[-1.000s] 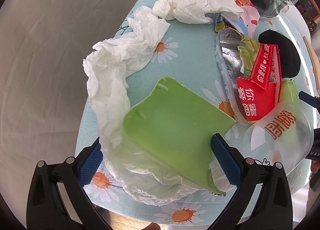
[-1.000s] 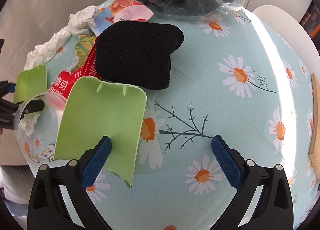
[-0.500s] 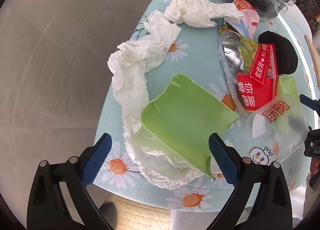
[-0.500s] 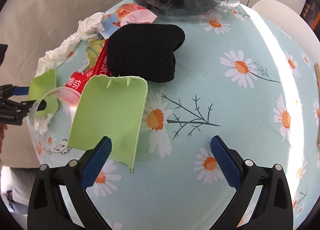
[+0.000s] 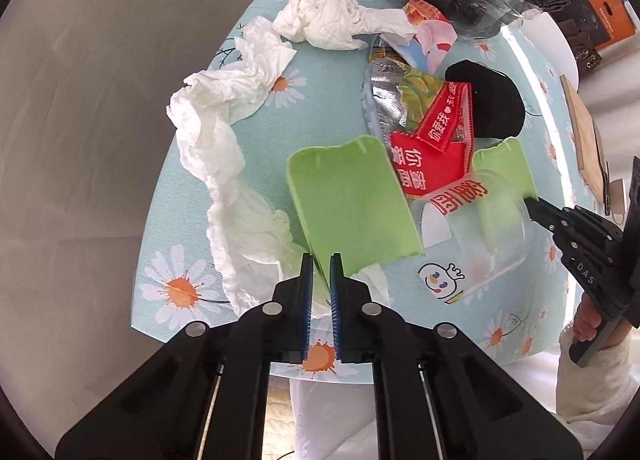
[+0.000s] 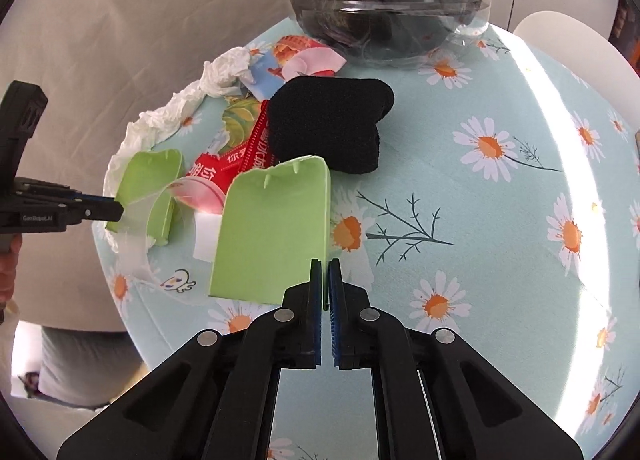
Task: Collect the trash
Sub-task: 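Close the left tool on a green tray while the right tool grips another green tray, then lift the green tray with the left tool while the right tool lifts its green tray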
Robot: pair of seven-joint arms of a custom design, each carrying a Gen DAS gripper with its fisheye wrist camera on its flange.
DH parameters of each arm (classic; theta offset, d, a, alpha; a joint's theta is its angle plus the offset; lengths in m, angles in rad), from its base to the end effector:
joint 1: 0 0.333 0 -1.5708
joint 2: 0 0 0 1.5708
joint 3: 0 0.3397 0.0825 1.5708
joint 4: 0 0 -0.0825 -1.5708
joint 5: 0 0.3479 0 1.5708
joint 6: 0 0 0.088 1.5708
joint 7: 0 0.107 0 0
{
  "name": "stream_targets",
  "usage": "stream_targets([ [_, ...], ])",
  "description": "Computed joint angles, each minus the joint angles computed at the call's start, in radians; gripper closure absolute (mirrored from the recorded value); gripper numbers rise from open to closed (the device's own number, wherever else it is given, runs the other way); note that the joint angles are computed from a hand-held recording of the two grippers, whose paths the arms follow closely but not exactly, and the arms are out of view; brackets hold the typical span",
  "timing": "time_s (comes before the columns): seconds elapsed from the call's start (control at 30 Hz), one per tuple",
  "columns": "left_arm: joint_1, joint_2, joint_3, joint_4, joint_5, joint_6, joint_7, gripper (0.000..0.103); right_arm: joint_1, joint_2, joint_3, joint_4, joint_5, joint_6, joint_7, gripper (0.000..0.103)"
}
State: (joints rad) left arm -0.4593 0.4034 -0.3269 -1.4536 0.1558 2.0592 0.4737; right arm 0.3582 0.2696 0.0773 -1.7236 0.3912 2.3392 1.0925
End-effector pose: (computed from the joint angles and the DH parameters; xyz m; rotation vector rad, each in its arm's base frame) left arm 0.5073 -0.4398 0.5179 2.4946 -1.8553 0.3504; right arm 0.5805 0.2709 0.5019 -2.3997 1.1419 -0.0096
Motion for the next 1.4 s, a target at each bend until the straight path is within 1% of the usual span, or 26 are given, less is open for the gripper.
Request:
stream_targets([
  [0.1, 0.004, -0.013, -0.002, -0.018, -0.002, 0.005, 0.006, 0.099, -0.008, -0.026, -0.001, -0.021, 0.014, 0.016, -0.014, 0.100],
  [0.2, -0.023, 0.032, 0.006, 0.083, 0.044, -0.105, 0.036, 0.099, -0.013, -0.044, -0.002, -0.031, 0.024, 0.030, -0.010, 0.100],
  [0.23, -0.022, 0.036, 0.007, 0.094, 0.046, -0.114, 0.051, 0.099, -0.016, -0.048, -0.003, -0.032, 0.025, 0.030, -0.008, 0.100],
  [0.3, -0.038, 0.059, 0.012, 0.147, 0.069, -0.161, 0.072, 0.100, -0.020, -0.055, -0.006, -0.035, 0.025, 0.037, -0.006, 0.100],
  [0.47, -0.055, 0.077, 0.020, 0.193, 0.082, -0.184, 0.092, 0.100, -0.031, -0.063, -0.010, -0.037, 0.032, 0.056, 0.004, 0.100],
  [0.5, -0.064, 0.084, 0.025, 0.206, 0.093, -0.201, 0.087, 0.099, -0.034, -0.067, -0.011, -0.041, 0.035, 0.059, 0.004, 0.100],
  [0.53, -0.072, 0.088, 0.030, 0.214, 0.104, -0.210, 0.078, 0.093, -0.037, -0.071, -0.012, -0.043, 0.036, 0.061, 0.005, 0.100],
  [0.57, -0.069, 0.079, 0.030, 0.195, 0.098, -0.186, 0.067, 0.087, -0.040, -0.076, -0.013, -0.048, 0.035, 0.065, 0.007, 0.100],
  [0.6, -0.051, 0.054, 0.027, 0.141, 0.085, -0.138, 0.063, 0.073, -0.041, -0.081, -0.015, -0.052, 0.033, 0.069, 0.011, 0.100],
  [0.63, -0.045, 0.045, 0.026, 0.121, 0.081, -0.115, 0.057, 0.061, -0.045, -0.086, -0.015, -0.055, 0.037, 0.068, 0.011, 0.100],
  [0.67, -0.041, 0.042, 0.024, 0.112, 0.078, -0.106, 0.058, 0.059, -0.049, -0.090, -0.016, -0.056, 0.042, 0.063, 0.012, 0.100],
  [0.77, -0.029, 0.044, 0.017, 0.094, 0.064, -0.086, 0.069, 0.059, -0.053, -0.102, -0.020, -0.065, 0.030, 0.068, 0.028, 0.100],
  [0.87, -0.007, 0.037, 0.009, 0.054, 0.034, -0.026, 0.080, 0.059, -0.056, -0.112, -0.023, -0.073, 0.011, 0.074, 0.043, 0.100],
  [0.9, -0.002, 0.041, 0.006, 0.050, 0.025, -0.017, 0.088, 0.059, -0.057, -0.116, -0.024, -0.076, 0.005, 0.077, 0.047, 0.100],
  [0.97, 0.003, 0.061, -0.001, 0.068, 0.012, -0.024, 0.116, 0.074, -0.059, -0.121, -0.026, -0.076, -0.008, 0.082, 0.055, 0.100],
  [1.0, -0.002, 0.077, -0.001, 0.090, 0.012, -0.046, 0.125, 0.091, -0.061, -0.123, -0.027, -0.077, -0.011, 0.085, 0.058, 0.100],
  [1.03, -0.008, 0.089, 0.004, 0.110, 0.015, -0.075, 0.124, 0.097, -0.063, -0.124, -0.027, -0.075, -0.013, 0.086, 0.062, 0.100],
  [1.07, -0.010, 0.097, 0.007, 0.122, 0.013, -0.091, 0.121, 0.097, -0.065, -0.125, -0.028, -0.073, -0.015, 0.086, 0.067, 0.100],
  [1.13, -0.007, 0.093, 0.006, 0.118, 0.010, -0.075, 0.131, 0.099, -0.070, -0.124, -0.029, -0.065, -0.010, 0.087, 0.074, 0.100],
  [1.27, -0.027, 0.115, 0.014, 0.195, 0.043, -0.139, 0.171, 0.100, -0.080, -0.122, -0.028, -0.048, 0.010, 0.085, 0.072, 0.100],
  [1.4, -0.043, 0.125, 0.026, 0.257, 0.063, -0.172, 0.192, 0.100, -0.084, -0.118, -0.027, -0.029, 0.021, 0.098, 0.068, 0.100],
])
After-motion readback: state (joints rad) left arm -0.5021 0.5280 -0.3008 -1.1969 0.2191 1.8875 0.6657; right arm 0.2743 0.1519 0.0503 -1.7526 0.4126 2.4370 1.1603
